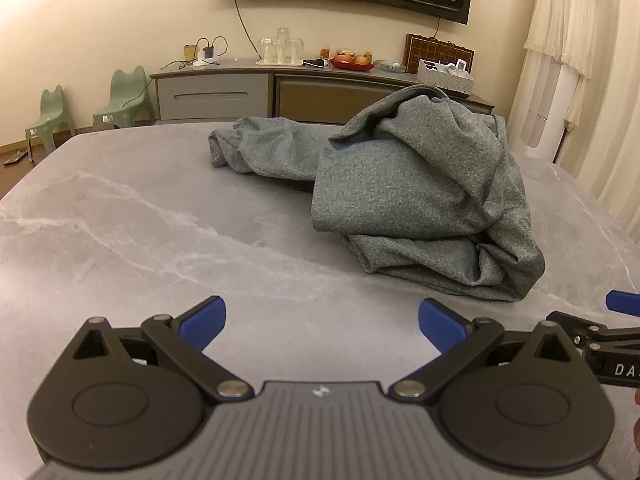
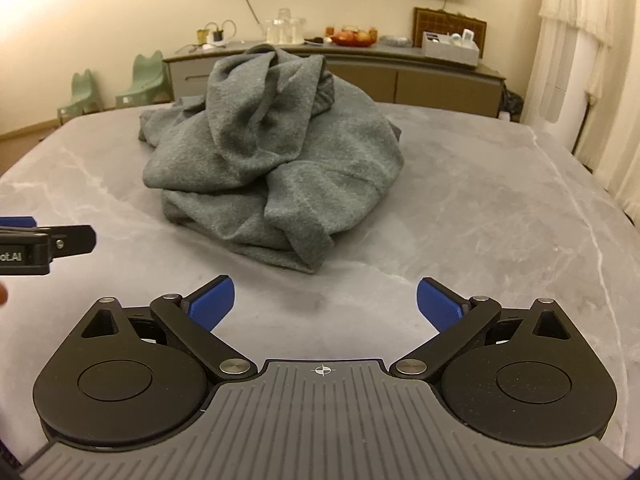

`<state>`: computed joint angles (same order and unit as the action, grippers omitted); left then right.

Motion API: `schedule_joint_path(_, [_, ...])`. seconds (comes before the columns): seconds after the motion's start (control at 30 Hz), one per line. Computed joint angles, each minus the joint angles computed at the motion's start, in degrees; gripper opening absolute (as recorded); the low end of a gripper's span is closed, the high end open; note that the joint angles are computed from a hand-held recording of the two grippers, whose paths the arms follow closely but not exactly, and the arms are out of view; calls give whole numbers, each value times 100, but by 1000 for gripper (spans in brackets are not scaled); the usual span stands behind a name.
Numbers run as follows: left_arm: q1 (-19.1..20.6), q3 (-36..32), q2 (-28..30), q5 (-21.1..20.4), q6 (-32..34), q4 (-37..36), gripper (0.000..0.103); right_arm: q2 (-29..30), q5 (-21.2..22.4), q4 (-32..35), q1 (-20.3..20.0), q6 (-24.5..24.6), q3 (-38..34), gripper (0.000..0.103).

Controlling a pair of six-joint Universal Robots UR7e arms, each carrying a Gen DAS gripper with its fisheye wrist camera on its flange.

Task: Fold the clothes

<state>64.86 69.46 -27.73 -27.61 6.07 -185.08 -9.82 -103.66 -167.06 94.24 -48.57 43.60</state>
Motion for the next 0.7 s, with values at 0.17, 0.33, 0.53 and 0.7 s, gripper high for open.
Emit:
schedule_joint_path(0.17, [0, 106, -72, -240, 46, -19, 42, -74, 109, 155, -26, 152, 49, 32])
schedule_joint_path(0.33, [16, 169, -125, -456, -43, 32, 0, -182, 358, 84, -54, 143, 202, 0])
schedule_joint_path(0.53, [-17, 130, -71, -396, 160, -137, 0, -204, 406, -56, -42, 83, 278, 0])
schedule_joint_path(0.7, [-23, 113, -50, -315, 200, -198, 0, -189, 375, -99, -39, 60, 275, 0])
